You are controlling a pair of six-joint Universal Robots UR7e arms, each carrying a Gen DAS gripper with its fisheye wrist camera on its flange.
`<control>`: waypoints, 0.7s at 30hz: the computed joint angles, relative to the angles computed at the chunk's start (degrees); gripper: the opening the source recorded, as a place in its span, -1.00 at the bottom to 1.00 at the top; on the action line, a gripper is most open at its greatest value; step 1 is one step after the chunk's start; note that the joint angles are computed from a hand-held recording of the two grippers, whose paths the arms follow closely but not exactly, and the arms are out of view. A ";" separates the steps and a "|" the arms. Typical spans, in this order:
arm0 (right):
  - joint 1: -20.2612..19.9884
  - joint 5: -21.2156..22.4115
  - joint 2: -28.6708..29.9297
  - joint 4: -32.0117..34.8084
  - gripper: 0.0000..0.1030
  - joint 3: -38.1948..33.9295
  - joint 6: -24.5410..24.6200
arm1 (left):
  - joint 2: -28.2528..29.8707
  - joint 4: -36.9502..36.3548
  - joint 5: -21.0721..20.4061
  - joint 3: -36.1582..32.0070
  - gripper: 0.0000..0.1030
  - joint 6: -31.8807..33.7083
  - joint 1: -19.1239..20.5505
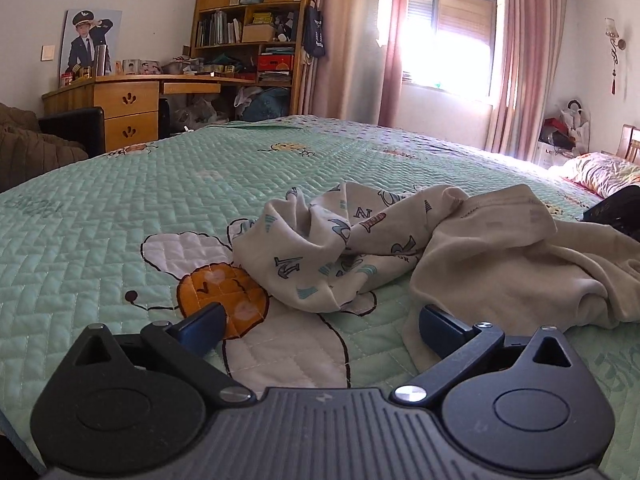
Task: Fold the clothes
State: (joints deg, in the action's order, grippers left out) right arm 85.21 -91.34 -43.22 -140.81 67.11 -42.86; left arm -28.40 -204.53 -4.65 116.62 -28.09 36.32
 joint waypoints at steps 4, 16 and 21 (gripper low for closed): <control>2.85 -6.32 3.84 -9.23 -0.88 -3.11 -5.02 | -0.22 -2.32 -1.04 0.15 0.98 1.59 0.18; -1.45 8.51 -10.02 -23.60 0.46 16.16 -4.79 | -0.12 -5.79 -1.75 0.13 0.98 4.64 0.42; -3.10 6.30 -14.94 -23.37 0.46 24.40 -5.51 | 0.33 -4.58 -0.81 -0.07 0.98 3.85 0.17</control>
State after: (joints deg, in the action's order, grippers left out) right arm 82.11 -85.04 -58.16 -164.18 91.51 -48.36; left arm -28.08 -209.11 -5.46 116.54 -24.24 36.49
